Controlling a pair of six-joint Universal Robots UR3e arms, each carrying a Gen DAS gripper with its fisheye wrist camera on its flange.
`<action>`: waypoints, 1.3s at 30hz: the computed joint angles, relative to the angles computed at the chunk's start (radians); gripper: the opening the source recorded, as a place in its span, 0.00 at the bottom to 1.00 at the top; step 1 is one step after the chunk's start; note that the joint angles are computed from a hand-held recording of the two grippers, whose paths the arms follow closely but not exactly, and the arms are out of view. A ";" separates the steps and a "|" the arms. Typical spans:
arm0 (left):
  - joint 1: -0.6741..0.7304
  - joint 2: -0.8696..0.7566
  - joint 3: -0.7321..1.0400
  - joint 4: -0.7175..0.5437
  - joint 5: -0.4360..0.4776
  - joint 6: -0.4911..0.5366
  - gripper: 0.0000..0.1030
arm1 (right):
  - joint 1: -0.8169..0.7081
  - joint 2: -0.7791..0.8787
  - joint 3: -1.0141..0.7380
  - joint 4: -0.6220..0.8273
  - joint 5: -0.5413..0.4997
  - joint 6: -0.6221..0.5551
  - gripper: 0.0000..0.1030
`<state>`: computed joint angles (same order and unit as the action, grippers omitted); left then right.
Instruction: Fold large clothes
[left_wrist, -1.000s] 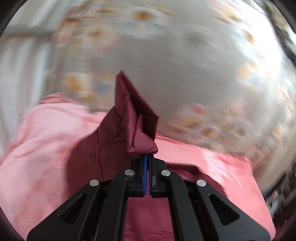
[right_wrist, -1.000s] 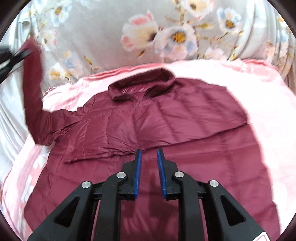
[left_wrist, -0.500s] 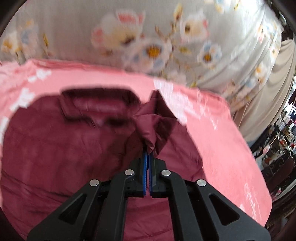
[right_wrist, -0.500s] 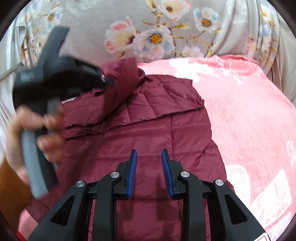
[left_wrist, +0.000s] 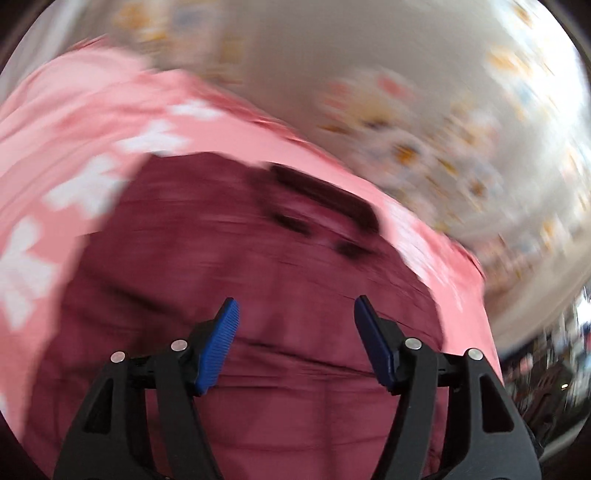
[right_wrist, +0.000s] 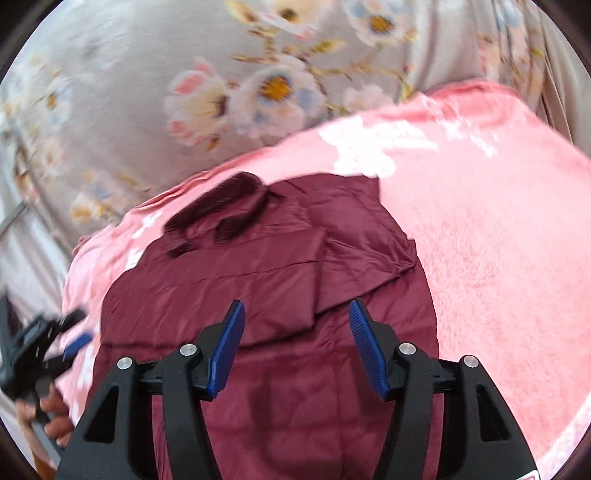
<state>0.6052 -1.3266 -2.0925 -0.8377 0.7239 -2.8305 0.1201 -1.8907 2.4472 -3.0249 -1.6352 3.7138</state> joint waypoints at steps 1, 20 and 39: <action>0.060 -0.022 0.010 -0.027 0.001 0.011 0.60 | -0.021 0.019 0.002 -0.011 0.025 0.000 0.56; 0.125 -0.475 0.227 0.081 0.006 -0.256 0.39 | -0.013 0.049 -0.253 0.034 0.031 -0.052 0.02; 0.042 -0.481 0.134 0.422 0.254 -0.295 0.00 | 0.009 0.392 -0.156 -0.085 -0.070 -0.096 0.01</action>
<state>0.6471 -1.8081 -1.9582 -0.4153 0.9778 -3.1250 0.1288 -1.4989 2.2909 -3.1094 -1.7056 3.6179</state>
